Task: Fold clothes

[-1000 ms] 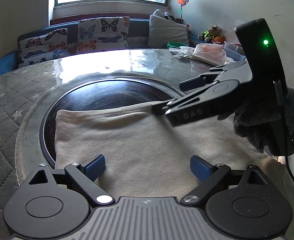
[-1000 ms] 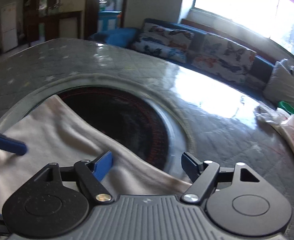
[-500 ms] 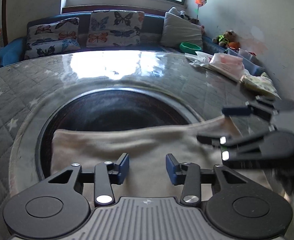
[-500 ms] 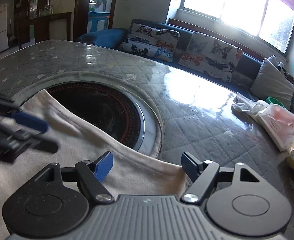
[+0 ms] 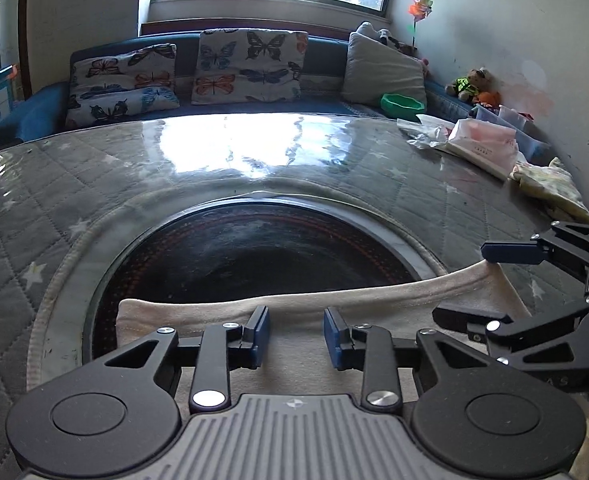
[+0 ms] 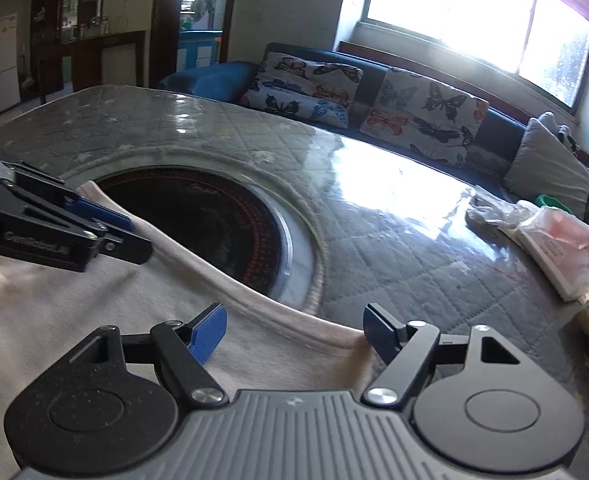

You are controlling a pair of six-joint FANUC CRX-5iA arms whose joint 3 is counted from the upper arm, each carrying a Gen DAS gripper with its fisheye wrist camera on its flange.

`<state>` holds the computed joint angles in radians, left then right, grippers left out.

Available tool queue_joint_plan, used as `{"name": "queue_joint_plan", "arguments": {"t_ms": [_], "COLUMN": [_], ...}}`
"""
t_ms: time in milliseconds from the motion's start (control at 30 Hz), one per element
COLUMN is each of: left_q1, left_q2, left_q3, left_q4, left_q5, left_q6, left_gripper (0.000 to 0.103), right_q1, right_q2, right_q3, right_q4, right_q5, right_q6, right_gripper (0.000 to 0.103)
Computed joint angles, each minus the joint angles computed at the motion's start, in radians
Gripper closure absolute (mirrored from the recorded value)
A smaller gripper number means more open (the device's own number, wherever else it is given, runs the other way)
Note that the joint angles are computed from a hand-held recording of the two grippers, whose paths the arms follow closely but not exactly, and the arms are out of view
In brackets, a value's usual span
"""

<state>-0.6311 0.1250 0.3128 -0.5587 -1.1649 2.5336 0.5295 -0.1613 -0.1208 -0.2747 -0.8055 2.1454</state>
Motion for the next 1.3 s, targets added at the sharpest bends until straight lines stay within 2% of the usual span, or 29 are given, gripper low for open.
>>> {"name": "queue_joint_plan", "arguments": {"t_ms": [200, 300, 467, 600, 900, 1000, 1300], "left_q1": [-0.006, -0.017, -0.065, -0.127, -0.315, -0.386, -0.504], "left_q2": [-0.013, -0.036, -0.071, -0.100, -0.124, -0.109, -0.116], "left_q3": [-0.002, -0.017, -0.033, -0.044, -0.063, -0.052, -0.079], "left_q4": [-0.020, -0.036, -0.066, -0.103, -0.164, -0.205, -0.246], "left_q5": [-0.028, -0.033, -0.068, -0.111, -0.207, -0.261, -0.370], "left_q6": [0.009, 0.024, 0.036, 0.068, 0.156, 0.191, 0.299], "left_gripper": [0.069, 0.065, 0.059, 0.054, 0.049, 0.048, 0.045], "right_q1": [-0.005, -0.007, -0.069, -0.090, -0.170, -0.196, -0.296], "right_q2": [0.003, -0.010, -0.048, -0.104, -0.272, -0.321, -0.422], "right_q3": [-0.011, -0.019, 0.022, 0.005, -0.055, -0.081, -0.147], "right_q4": [0.057, 0.093, -0.049, -0.113, -0.277, -0.300, -0.310], "right_q5": [0.019, 0.025, -0.108, -0.200, -0.428, -0.479, -0.528], "right_q6": [-0.065, -0.093, 0.049, 0.129, 0.277, 0.293, 0.354], "right_gripper": [0.030, 0.031, 0.035, 0.037, 0.036, 0.036, 0.035]}}
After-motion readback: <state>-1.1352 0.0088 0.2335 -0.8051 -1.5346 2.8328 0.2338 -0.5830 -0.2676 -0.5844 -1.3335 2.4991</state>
